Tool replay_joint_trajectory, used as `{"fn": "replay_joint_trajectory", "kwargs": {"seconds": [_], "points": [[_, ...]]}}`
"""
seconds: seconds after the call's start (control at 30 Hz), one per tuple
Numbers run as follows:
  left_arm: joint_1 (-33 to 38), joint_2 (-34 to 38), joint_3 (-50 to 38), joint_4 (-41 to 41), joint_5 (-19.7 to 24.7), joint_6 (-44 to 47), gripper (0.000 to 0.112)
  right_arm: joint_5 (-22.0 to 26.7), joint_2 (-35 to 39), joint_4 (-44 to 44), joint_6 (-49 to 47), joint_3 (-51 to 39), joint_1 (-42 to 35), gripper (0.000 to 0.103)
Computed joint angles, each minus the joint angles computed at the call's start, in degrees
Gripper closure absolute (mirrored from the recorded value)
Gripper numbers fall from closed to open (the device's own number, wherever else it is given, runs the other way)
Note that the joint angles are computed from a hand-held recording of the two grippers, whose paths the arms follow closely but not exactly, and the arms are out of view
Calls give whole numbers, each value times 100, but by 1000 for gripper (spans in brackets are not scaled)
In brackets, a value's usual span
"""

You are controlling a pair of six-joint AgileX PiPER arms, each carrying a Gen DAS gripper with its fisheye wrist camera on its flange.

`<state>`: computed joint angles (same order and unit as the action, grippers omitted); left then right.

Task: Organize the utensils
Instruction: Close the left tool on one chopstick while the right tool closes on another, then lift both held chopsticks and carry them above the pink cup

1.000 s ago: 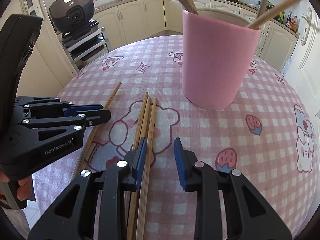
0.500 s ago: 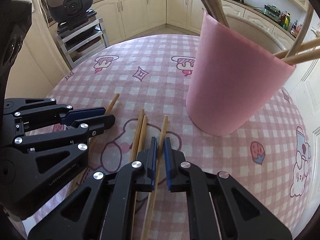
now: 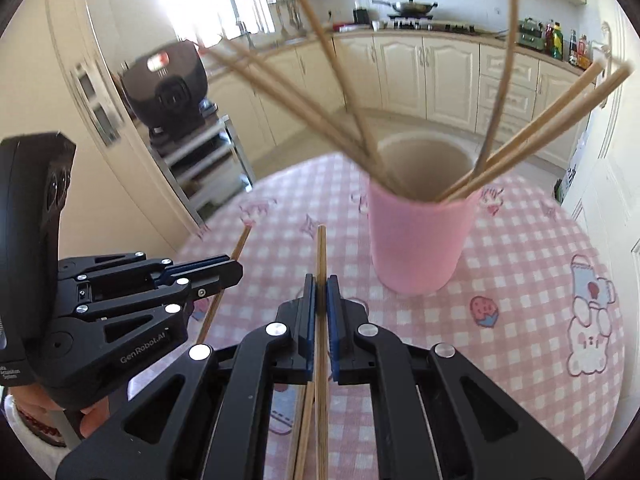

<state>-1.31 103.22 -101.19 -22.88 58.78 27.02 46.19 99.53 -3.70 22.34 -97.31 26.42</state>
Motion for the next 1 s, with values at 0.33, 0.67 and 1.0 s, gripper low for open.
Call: {"fn": "replay_joint_trajectory", "kwargs": {"seconds": [0.33, 0.67, 1.0], "points": [[125, -532, -629, -403, 611, -23, 106, -178, -979, -357, 225, 202, 10, 99], [-19, 5, -591, 3, 923, -499, 73, 435, -671, -41, -144, -13, -54, 99], [-286, 741, -427, 671, 596, -763, 58, 507, 36, 283, -354, 120, -240, 99]]}}
